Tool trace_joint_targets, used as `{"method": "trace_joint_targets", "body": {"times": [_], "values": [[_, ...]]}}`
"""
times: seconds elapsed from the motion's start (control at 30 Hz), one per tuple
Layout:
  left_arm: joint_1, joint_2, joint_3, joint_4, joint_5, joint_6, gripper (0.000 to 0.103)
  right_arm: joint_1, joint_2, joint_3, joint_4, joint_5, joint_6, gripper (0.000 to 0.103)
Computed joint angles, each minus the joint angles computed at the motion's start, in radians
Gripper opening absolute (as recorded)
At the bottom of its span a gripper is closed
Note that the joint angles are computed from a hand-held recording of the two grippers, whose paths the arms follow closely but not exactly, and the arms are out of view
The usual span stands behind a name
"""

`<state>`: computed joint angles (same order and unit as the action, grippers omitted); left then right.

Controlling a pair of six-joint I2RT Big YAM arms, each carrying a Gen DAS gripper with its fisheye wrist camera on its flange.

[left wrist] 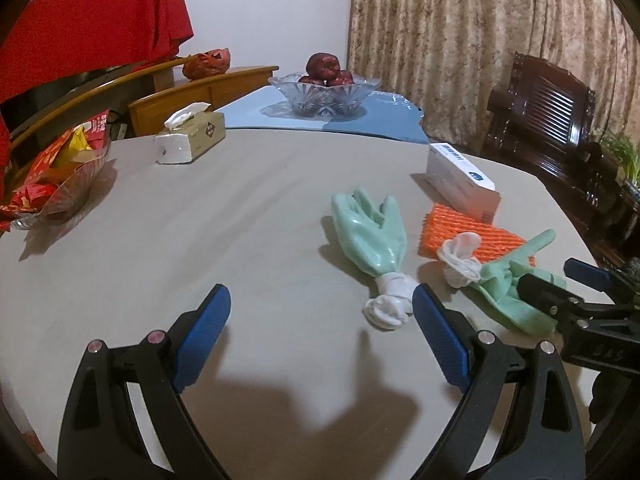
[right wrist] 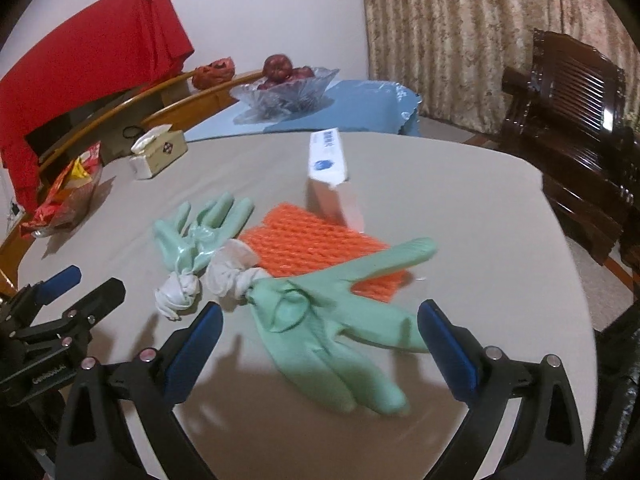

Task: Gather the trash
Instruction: 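Grasp a green glove with the right tool while the left tool grasps the other glove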

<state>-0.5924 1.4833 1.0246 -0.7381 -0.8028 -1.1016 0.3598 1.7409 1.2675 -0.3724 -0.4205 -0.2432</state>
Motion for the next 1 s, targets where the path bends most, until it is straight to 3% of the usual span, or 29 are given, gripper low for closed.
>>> {"method": "trace_joint_targets", "body": {"times": [0.33,0.6,0.7,1.0], "values": [[0.022,-0.009,-0.020,0.022,0.018,0.008,0.090,0.033,0.054,0.044,-0.060,0.080,-0.025,0.080],[0.022,0.016,0.003,0.034,0.037,0.022,0.090,0.003,0.046,0.038,-0.065,0.047,-0.031,0.040],[0.024,0.033,0.018,0.045,0.053,0.033,0.090,-0.016,0.044,0.042,-0.082,0.007,-0.022,0.030],[0.059,0.102,0.070,0.088,0.118,0.108,0.088,-0.067,0.022,0.037,-0.114,-0.060,-0.051,0.017]]}}
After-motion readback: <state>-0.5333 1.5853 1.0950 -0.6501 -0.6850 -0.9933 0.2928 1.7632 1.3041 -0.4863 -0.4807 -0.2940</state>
